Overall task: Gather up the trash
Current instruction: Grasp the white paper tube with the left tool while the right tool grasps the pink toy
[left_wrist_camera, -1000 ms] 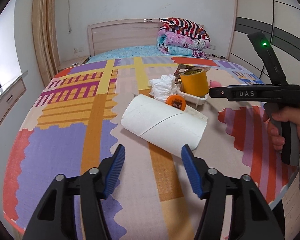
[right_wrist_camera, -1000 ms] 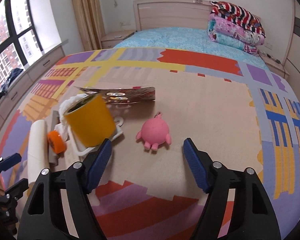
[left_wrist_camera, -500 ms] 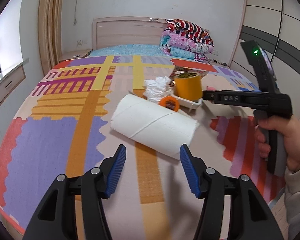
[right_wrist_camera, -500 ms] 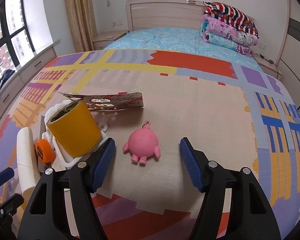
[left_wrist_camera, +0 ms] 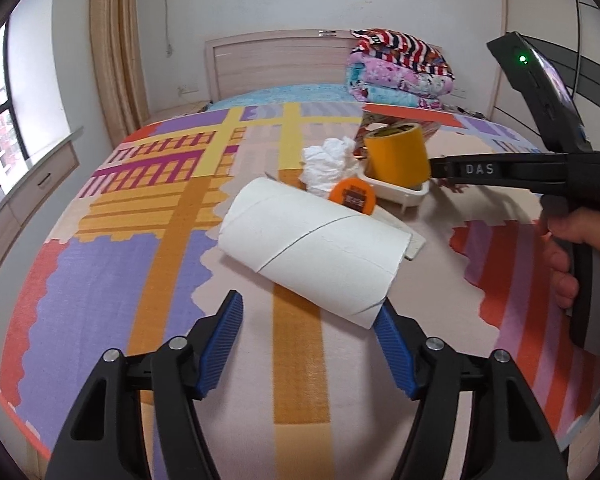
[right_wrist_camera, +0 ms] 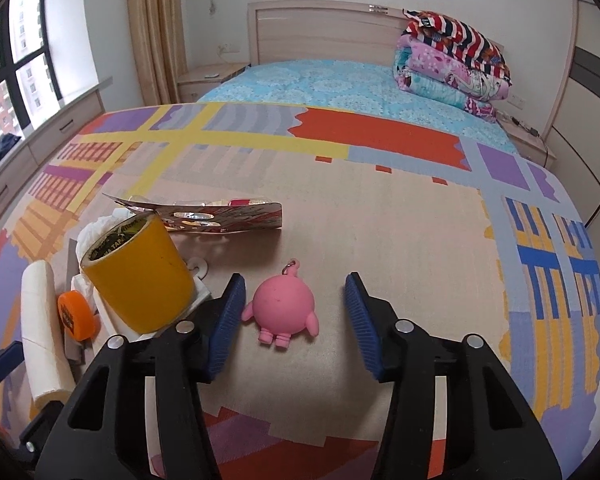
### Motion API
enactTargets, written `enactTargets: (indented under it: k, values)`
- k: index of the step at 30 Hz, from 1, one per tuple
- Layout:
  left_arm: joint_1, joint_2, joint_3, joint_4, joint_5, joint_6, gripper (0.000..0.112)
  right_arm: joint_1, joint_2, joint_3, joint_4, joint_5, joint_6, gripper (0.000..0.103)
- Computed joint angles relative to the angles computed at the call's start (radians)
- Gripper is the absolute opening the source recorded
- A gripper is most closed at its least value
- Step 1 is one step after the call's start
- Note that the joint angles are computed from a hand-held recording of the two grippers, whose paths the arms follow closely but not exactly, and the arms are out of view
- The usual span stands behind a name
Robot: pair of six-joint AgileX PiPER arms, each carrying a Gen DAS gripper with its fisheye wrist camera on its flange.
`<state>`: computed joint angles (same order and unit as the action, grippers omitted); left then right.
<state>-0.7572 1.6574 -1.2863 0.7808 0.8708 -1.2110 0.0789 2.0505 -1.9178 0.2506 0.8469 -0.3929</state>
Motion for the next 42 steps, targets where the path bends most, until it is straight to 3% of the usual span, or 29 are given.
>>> enactTargets:
  k: [1, 2, 3, 6, 9, 12, 21, 26, 42]
  values:
    - [0.005, -0.003, 0.005, -0.001, 0.000, -0.012, 0.050, 0.000, 0.001, -0.001, -0.003, 0.001, 0.001, 0.037]
    - [0.009, -0.011, 0.015, -0.001, -0.007, -0.028, 0.041, 0.000, 0.001, -0.001, -0.008, 0.002, 0.005, 0.035]
    - [0.013, -0.016, 0.021, 0.005, -0.004, -0.045, 0.030, -0.001, -0.001, 0.002, -0.007, 0.001, 0.007, 0.035]
    - [0.031, -0.036, 0.049, 0.023, -0.004, -0.093, 0.012, -0.012, -0.008, 0.015, 0.016, 0.000, -0.008, 0.034]
    - [0.041, -0.067, 0.091, 0.047, -0.005, -0.151, 0.007, -0.024, -0.021, 0.036, 0.045, -0.006, -0.025, 0.033]
    - [0.039, -0.090, 0.118, 0.067, -0.003, -0.187, 0.004, -0.036, -0.044, 0.071, 0.081, -0.010, -0.056, 0.028]
    - [-0.010, -0.193, 0.200, 0.152, 0.009, -0.274, 0.003, -0.070, -0.150, 0.218, 0.156, -0.031, -0.139, 0.028]
    - [-0.088, -0.245, 0.223, 0.184, 0.073, -0.296, 0.002, -0.097, -0.251, 0.309, 0.210, -0.023, -0.217, 0.028]
    - [-0.365, -0.390, 0.245, 0.203, 0.206, -0.315, 0.002, -0.245, -0.609, 0.611, 0.431, 0.111, -0.472, 0.028]
